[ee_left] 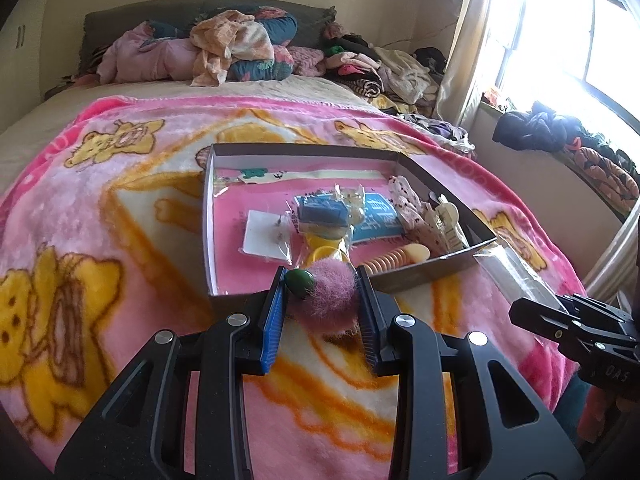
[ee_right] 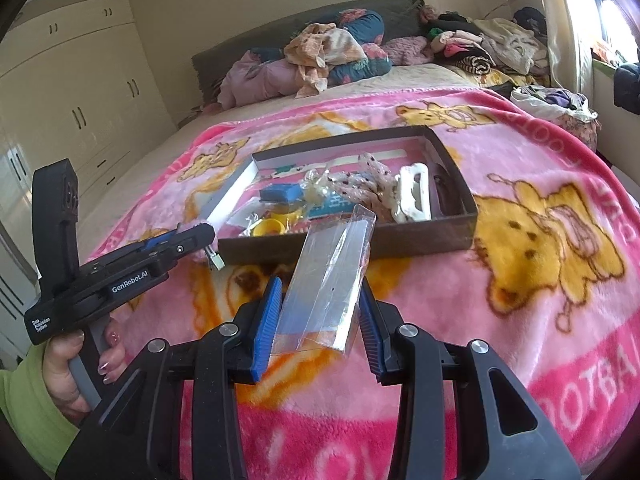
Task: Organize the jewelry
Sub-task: 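Carry the pompom hair tie and clear bag into the box and open both tools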
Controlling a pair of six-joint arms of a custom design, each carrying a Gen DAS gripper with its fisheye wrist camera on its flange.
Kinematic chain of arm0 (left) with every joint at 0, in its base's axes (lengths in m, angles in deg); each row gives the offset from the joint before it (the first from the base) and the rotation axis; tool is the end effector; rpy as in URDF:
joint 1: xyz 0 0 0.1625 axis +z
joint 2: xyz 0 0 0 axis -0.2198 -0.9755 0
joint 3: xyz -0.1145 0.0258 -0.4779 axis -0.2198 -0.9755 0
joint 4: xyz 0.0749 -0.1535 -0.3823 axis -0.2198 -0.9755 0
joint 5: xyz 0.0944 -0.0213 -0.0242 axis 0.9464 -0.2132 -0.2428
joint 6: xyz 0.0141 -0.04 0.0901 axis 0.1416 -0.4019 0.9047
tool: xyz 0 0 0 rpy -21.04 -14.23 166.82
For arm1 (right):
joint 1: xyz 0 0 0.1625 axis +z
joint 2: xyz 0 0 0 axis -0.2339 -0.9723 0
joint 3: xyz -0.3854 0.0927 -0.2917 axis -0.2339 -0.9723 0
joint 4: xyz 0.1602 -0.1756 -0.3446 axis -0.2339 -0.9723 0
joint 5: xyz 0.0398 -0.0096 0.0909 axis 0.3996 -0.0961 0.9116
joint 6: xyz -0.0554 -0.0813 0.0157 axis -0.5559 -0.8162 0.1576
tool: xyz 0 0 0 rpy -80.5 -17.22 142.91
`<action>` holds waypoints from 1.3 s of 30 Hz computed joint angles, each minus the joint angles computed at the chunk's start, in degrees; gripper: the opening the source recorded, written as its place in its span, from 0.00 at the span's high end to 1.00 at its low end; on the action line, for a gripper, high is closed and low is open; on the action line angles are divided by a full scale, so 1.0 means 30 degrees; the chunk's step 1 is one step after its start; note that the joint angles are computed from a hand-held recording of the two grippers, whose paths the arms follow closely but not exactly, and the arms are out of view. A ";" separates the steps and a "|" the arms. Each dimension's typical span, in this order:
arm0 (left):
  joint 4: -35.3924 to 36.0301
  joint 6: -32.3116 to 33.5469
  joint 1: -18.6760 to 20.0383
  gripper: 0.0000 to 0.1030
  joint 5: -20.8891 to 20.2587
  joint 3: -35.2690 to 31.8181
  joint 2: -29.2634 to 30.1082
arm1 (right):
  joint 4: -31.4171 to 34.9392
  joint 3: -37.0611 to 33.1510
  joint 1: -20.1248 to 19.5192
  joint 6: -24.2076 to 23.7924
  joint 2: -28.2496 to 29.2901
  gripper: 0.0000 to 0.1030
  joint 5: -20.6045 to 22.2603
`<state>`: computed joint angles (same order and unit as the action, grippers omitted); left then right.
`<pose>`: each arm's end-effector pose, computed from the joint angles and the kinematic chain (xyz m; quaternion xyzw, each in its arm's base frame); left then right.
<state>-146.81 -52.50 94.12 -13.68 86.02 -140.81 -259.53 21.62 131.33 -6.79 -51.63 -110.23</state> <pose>0.0551 -0.6155 0.2773 0.3496 0.8835 -0.2809 0.1351 0.3376 -0.4994 -0.0884 0.0879 -0.8701 0.4150 0.2509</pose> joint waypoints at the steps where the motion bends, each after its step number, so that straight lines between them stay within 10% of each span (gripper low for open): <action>1: -0.0002 -0.0043 0.0011 0.76 -0.0033 -0.0074 0.0036 | 0.0053 -0.0053 -0.0009 -0.0038 -0.0034 0.65 0.0030; 18: 0.0054 -0.0315 -0.0210 0.76 -0.0006 -0.0895 0.0804 | 0.0485 -0.0179 -0.1053 -0.0678 -0.0116 0.75 0.0059; 27: -0.0042 -0.0319 -0.0347 0.76 0.0236 -0.0944 0.1119 | 0.0349 0.0296 -0.1964 0.1105 -0.0085 0.34 -0.0114; 33: 0.0015 -0.0441 -0.0310 0.76 0.0300 -0.1221 0.1409 | 0.0234 0.0406 -0.2574 0.1053 -0.0285 0.33 0.0128; 39: 0.0151 -0.0471 -0.0283 0.76 0.0314 -0.1410 0.1537 | -0.0434 0.0927 -0.3106 0.0732 -0.0483 0.69 0.2146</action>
<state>-146.36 -53.92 93.27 -12.73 81.79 -136.20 -260.83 24.40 122.02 -4.60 -53.08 -103.79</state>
